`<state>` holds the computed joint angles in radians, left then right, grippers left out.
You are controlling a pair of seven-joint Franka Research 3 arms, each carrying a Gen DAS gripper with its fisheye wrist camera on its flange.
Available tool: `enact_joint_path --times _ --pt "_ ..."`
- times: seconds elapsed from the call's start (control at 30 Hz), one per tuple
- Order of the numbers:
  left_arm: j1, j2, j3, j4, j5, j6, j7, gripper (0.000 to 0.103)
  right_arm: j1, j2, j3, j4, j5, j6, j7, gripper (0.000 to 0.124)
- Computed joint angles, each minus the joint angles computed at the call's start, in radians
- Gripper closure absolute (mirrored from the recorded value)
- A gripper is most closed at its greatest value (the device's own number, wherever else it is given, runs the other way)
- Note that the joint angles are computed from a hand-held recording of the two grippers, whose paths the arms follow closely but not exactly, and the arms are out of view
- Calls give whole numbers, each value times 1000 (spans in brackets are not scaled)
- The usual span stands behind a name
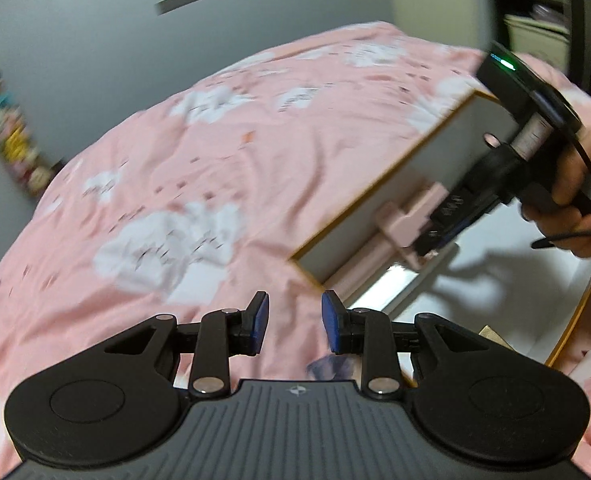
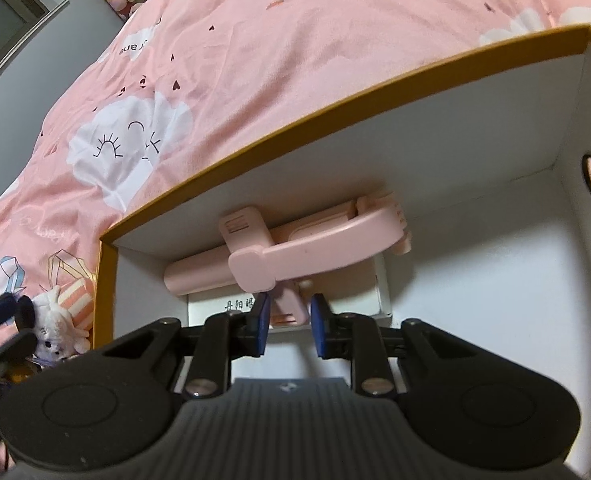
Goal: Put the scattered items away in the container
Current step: 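Lower the pink selfie stick into the box and open the left gripper, then withdraw both grippers from the box toward the remaining items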
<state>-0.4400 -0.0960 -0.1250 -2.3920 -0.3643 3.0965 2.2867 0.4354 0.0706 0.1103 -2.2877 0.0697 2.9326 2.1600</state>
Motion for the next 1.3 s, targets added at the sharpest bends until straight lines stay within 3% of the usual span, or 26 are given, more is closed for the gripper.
enact_joint_path --times 0.07,0.13,0.2,0.27,0.4,0.57,0.63,0.7,0.83,0.97,1.13,1.3 --pt "92 -40 -51 -25 138 -23 -195 69 13 -21 -15 -13 -95 -4 77 95" --pt "134 -73 -62 -39 205 -58 -323 69 15 -49 -19 -33 -204 0 171 94" --pt "145 -102 -47 -53 226 -95 -405 69 3 -84 -8 -59 -326 11 273 93" --pt "137 -126 -19 -60 224 -140 -462 69 -12 -121 18 -91 -360 39 297 93" --pt "91 -184 44 -90 169 -219 -459 69 45 -187 25 -165 -125 126 90 92" --pt "-17 -277 129 -165 83 -253 -280 69 308 -259 -105 -217 293 153 -307 91" --pt "-33 -299 135 -183 72 -276 -232 69 407 -282 -154 -225 429 152 -437 91" --pt "-23 -312 117 -197 90 -294 -221 69 443 -294 -152 -225 494 139 -504 91" --pt "-20 -317 106 -209 88 -340 -222 69 415 -294 -86 -219 517 79 -541 95" --pt "-3 -308 83 -201 90 -409 -233 69 334 -277 -1 -204 476 -24 -486 96" --pt "18 -273 61 -184 79 -420 -263 69 293 -261 35 -189 562 -92 -526 95" --pt "79 -215 14 -141 153 -439 -354 69 246 -263 75 -162 539 -128 -592 95"
